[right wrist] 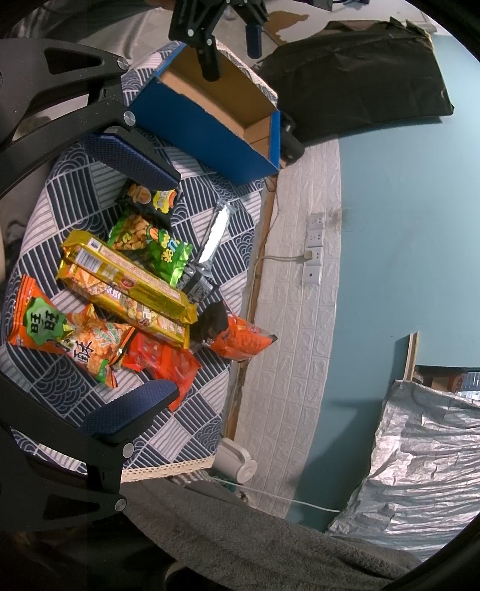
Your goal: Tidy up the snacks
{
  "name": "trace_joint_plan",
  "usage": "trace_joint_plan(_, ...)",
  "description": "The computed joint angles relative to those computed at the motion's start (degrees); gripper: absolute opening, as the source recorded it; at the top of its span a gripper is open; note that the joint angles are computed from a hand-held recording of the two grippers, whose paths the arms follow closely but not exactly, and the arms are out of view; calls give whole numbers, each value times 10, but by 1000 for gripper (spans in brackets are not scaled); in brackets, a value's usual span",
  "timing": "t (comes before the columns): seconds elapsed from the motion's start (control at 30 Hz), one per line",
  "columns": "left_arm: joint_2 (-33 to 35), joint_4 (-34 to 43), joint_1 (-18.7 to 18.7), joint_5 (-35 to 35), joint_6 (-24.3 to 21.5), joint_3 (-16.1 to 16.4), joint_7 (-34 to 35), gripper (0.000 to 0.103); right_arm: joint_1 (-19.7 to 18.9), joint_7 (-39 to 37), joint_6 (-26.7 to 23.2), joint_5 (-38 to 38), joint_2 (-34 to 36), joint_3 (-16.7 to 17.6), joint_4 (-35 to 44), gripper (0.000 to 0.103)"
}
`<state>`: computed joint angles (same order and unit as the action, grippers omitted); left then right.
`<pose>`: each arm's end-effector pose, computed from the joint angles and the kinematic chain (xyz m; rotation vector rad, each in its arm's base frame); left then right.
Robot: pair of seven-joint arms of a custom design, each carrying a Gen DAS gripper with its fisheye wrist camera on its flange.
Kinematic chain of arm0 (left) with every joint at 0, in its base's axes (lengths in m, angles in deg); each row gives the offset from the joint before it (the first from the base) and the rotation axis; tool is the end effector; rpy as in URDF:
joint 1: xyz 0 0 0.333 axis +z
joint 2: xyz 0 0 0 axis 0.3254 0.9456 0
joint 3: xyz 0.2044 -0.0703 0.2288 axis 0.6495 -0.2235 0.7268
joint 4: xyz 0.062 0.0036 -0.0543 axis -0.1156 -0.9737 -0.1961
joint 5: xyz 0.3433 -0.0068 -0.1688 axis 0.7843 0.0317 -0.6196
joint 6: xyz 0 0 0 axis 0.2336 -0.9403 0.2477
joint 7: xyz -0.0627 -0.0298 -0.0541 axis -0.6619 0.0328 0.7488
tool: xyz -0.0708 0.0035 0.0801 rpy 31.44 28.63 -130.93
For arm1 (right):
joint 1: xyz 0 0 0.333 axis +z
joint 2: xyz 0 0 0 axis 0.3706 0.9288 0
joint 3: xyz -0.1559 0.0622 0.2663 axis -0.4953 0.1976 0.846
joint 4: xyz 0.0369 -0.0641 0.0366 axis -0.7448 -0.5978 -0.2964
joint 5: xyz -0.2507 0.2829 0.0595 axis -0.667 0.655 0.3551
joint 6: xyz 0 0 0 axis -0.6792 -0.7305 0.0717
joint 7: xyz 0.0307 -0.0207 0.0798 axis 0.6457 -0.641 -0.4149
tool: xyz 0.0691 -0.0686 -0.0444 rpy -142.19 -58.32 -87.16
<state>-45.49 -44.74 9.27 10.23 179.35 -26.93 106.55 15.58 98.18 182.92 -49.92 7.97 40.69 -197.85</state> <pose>0.5190 -0.1636 0.4435 -1.1507 2.3518 -0.7531 0.4071 0.0456 0.4382 -1.6680 1.8266 -0.7513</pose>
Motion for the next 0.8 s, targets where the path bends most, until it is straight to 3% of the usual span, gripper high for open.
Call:
trace_joint_plan(0.37,18,9,2,40,1,-3,-34,100,10,-11,-11,9,-6,-14,-2,100)
trace_joint_plan(0.63,55,37,2,127,-23,0,-114,100,-32,18,-26,-13,6,10,-2,100)
trace_joint_plan(0.8,77,60,1,119,-55,-5,-120,100,-25,25,-40,-16,16,-13,-5,100)
